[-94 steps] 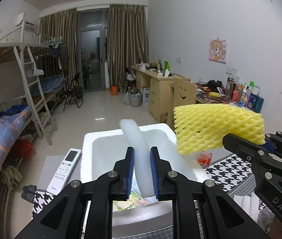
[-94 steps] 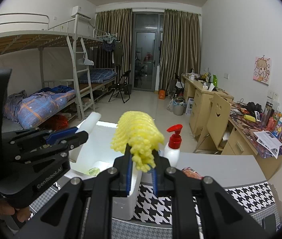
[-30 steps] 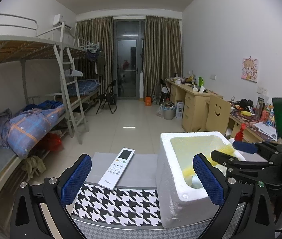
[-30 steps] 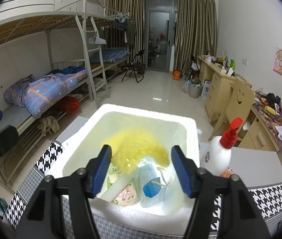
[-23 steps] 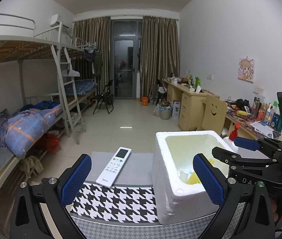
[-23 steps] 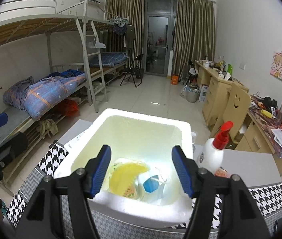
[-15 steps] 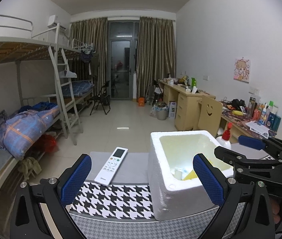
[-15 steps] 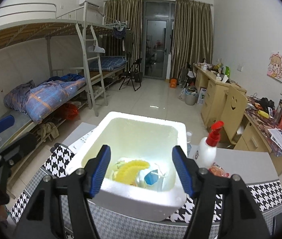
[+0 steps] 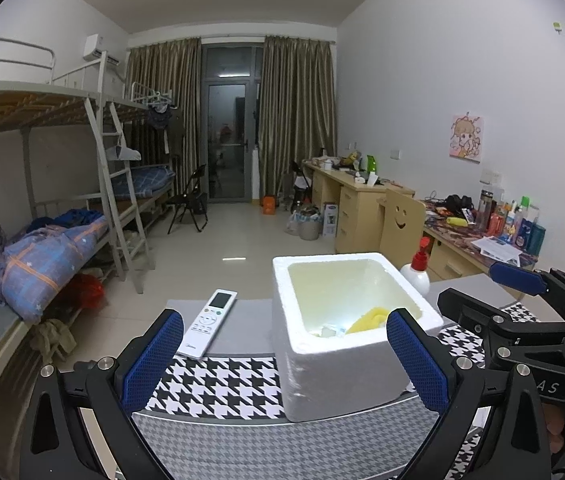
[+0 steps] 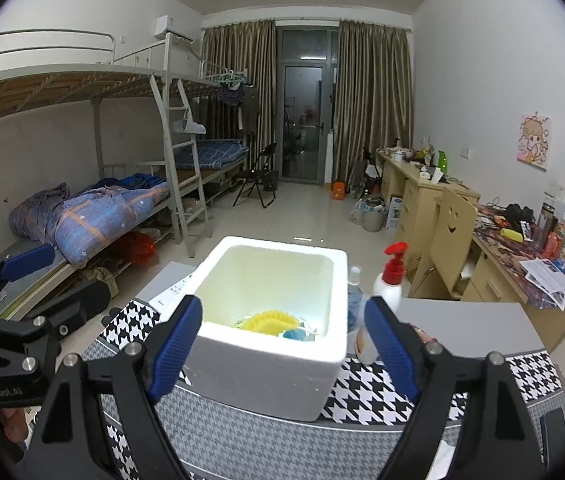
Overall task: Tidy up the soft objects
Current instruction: 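Withdraw both tools from the foam box back over the table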
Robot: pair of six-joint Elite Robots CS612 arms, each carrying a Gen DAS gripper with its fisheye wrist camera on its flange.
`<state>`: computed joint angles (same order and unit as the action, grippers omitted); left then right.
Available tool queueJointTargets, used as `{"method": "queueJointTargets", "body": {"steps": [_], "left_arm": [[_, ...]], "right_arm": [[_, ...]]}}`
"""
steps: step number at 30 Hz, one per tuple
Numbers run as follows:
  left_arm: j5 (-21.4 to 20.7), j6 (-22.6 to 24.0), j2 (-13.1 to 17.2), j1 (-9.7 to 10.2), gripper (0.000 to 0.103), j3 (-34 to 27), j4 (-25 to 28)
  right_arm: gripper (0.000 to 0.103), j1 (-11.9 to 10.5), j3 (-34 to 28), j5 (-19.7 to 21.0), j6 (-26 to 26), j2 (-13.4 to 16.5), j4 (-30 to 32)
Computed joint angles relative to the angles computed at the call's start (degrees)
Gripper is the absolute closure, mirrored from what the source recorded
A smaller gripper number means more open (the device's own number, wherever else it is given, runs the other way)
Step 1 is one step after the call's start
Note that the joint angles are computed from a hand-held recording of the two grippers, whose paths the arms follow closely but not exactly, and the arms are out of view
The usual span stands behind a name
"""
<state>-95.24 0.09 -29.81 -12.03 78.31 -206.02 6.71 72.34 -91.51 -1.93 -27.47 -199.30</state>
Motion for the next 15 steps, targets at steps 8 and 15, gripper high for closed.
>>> {"method": "queueJointTargets", "body": {"steps": [8, 15], "left_arm": [[0.3, -0.3, -0.9, -0.28, 0.001, 2.1, -1.9], [-0.2, 0.3, -1.6, -0.61, 0.001, 4.0, -3.3]], "right_arm": [[0.016, -0.3, 2.7, 0.9, 0.3, -1.1, -2.6], [0.016, -0.4, 5.0, 1.1, 0.7, -1.7, -5.1]]}}
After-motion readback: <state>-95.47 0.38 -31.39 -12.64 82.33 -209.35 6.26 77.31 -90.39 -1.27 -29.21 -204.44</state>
